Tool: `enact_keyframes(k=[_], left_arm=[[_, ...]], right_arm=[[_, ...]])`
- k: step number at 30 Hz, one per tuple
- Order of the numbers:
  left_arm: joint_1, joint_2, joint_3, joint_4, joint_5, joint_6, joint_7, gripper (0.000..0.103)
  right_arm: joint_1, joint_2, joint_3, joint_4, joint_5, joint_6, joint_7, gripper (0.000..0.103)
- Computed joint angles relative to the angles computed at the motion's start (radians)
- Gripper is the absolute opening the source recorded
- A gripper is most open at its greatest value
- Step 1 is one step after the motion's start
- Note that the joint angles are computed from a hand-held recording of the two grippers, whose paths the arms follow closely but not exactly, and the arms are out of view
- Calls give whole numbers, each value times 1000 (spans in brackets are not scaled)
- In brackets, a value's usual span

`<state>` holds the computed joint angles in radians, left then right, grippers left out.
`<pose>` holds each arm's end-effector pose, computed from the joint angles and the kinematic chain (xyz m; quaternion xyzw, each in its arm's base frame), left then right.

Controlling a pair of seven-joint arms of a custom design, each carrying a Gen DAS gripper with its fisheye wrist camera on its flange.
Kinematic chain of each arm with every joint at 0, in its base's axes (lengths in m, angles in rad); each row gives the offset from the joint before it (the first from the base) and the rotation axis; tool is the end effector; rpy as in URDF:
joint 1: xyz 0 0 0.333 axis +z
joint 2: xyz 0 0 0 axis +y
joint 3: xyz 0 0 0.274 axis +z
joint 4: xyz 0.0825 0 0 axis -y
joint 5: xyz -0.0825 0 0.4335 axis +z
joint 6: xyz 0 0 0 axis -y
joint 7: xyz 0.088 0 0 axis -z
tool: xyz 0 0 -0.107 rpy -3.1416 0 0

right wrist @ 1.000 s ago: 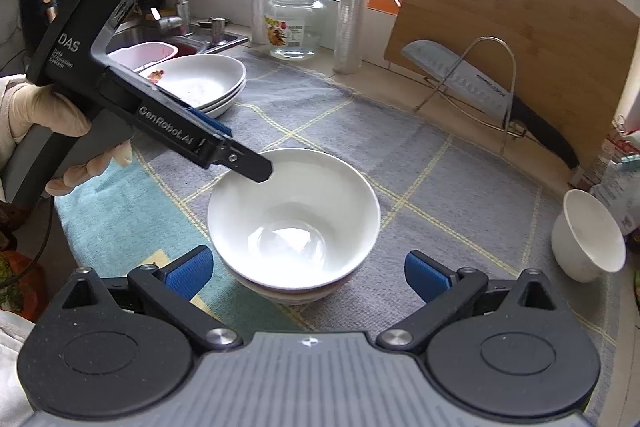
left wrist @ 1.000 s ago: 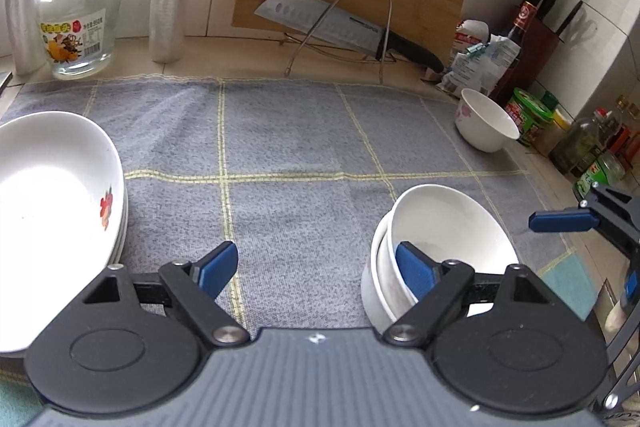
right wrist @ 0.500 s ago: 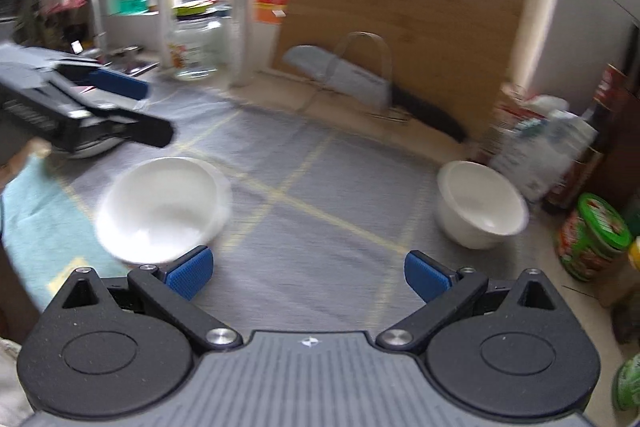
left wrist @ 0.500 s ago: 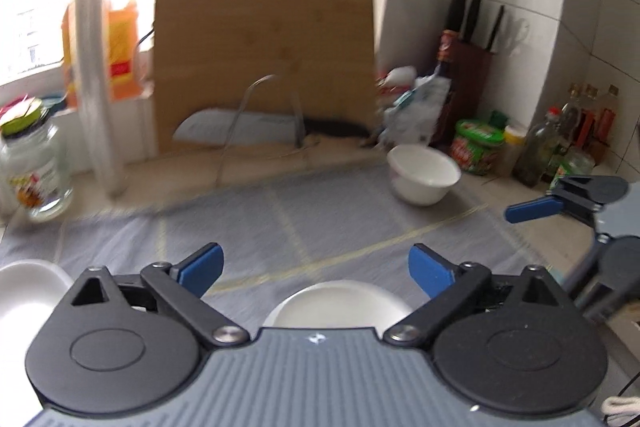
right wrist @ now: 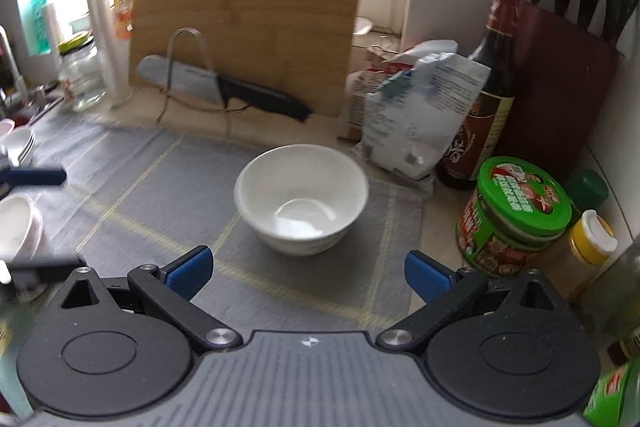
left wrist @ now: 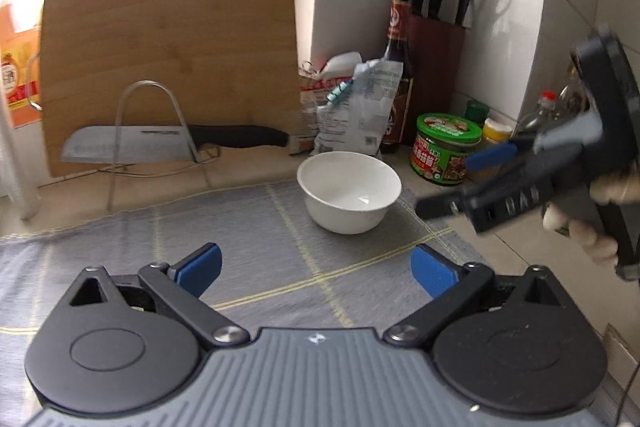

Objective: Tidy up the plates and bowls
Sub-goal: 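Move the right gripper toward the pink-flower white bowl, then close the right gripper on the rim of the pink-flower bowl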

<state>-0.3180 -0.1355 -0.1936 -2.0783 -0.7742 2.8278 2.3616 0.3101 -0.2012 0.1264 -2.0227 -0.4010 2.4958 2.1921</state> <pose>0.5494 -0.2722 0.5211 -0.3805 0.7966 -0.4379 0.1699 0.5431 0.2605 0.5602 -0.6770 0.6376 -0.2535 0.2662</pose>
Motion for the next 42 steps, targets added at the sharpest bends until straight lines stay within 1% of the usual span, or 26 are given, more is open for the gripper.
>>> enact_keyframes(k=[2,3,4,8,10,12,14,19,21,23,25,27,30,32,35,39,42], left_arm=[[4,43,-31,14,85,54,-92,100],[2,68,-39,25,109,78,-120,100],[3,96,-49,39,158,103,-167,100],[-4,196,-64,91,351,184,-329,100],[-16,243,-53,127,461,190,-424,100],[-29,286,-44,160,536,202,-488,100],[-55,322,-17,193,624,202,-567,100],[-103,394,35,262,755,219,-700,99],[-95,418,24,293,763,211,-705,97],[-75,435,-1,311,749,206,-682,96],[-53,443,-30,318,724,210,-644,95],[-43,449,-44,320,708,218,-612,95],[-11,461,-86,331,658,212,-544,91],[2,471,-104,344,624,202,-508,91],[3,479,-109,351,595,202,-473,90],[10,481,-122,351,559,205,-431,90],[4,485,-118,355,546,211,-416,89]], right_arm=[[-3,18,-23,6,42,32,-45,103],[-5,30,-30,14,59,43,-64,103],[-5,39,-38,19,85,56,-90,103],[-9,90,-63,51,202,99,-202,103],[-13,117,-67,70,243,107,-252,103],[-17,145,-69,92,287,114,-308,103],[-22,178,-70,122,330,109,-359,103],[-40,254,-64,195,437,106,-480,103],[-49,285,-59,228,473,98,-522,102],[-56,318,-56,265,485,85,-541,101],[-64,343,-50,294,504,75,-565,97],[-72,364,-43,319,528,63,-594,91],[-78,388,-38,349,541,47,-616,89],[-83,399,-33,362,560,43,-633,87],[-88,407,-29,373,579,32,-645,82],[-89,414,-29,382,587,22,-652,81],[-89,415,-29,385,589,20,-648,80]])
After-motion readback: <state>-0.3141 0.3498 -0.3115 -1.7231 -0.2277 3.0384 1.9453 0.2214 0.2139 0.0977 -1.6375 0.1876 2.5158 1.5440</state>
